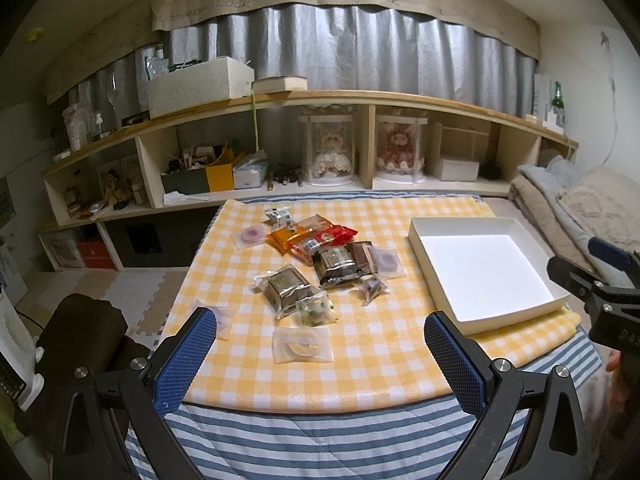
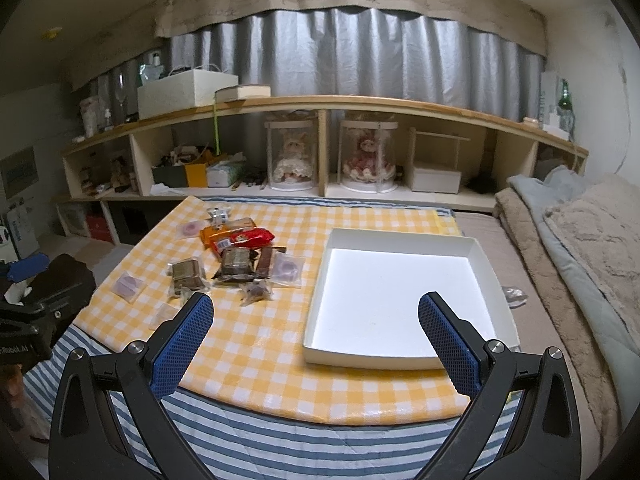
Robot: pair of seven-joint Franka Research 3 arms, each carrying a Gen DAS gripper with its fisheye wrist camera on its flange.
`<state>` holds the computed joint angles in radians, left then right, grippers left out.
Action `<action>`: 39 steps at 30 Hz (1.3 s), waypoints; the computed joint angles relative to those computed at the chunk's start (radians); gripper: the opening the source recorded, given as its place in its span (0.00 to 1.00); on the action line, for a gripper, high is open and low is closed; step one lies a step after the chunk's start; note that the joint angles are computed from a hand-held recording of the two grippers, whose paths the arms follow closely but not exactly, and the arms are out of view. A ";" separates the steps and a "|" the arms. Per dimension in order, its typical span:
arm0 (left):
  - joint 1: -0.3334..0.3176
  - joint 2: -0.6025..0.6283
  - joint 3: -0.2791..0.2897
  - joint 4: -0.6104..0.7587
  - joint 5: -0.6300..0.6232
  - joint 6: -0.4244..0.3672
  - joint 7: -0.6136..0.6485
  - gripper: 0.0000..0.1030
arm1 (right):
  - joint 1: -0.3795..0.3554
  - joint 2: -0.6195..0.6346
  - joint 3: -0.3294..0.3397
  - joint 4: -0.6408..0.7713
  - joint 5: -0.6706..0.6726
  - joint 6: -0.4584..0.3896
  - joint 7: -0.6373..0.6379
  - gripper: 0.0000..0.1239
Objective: Organize snacks
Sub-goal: 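Reach the left tool to the clear round-cookie packet while the right tool reaches the small wrapped snack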
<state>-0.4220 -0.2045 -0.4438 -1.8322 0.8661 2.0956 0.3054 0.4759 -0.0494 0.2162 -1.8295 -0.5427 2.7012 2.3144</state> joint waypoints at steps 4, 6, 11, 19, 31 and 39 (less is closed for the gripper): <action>0.000 0.032 0.006 0.031 0.009 -0.004 -0.005 1.00 | 0.011 0.046 -0.007 0.055 -0.007 -0.009 -0.022 0.83; 0.002 0.032 0.015 0.028 0.009 0.006 -0.008 1.00 | 0.020 0.064 -0.018 0.077 -0.026 -0.007 -0.016 0.83; 0.021 0.043 0.041 0.036 0.023 0.038 -0.016 1.00 | 0.046 0.133 -0.051 0.160 -0.034 0.002 -0.004 0.83; 0.092 0.046 0.083 0.017 0.072 0.128 -0.102 1.00 | 0.103 0.295 -0.114 0.354 0.104 -0.019 -0.086 0.83; 0.112 0.256 0.171 0.154 -0.091 0.139 0.074 1.00 | 0.142 0.552 -0.157 0.621 0.370 -0.023 -0.276 0.83; 0.125 0.410 0.217 0.288 -0.340 0.153 0.329 1.00 | 0.137 0.787 -0.118 0.939 0.538 -0.190 -0.536 0.83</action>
<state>-0.2971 0.2054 -0.2273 -1.5446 0.5261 2.2486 0.6347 0.6132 0.7379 0.0979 -0.8904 -0.0046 2.5110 1.7782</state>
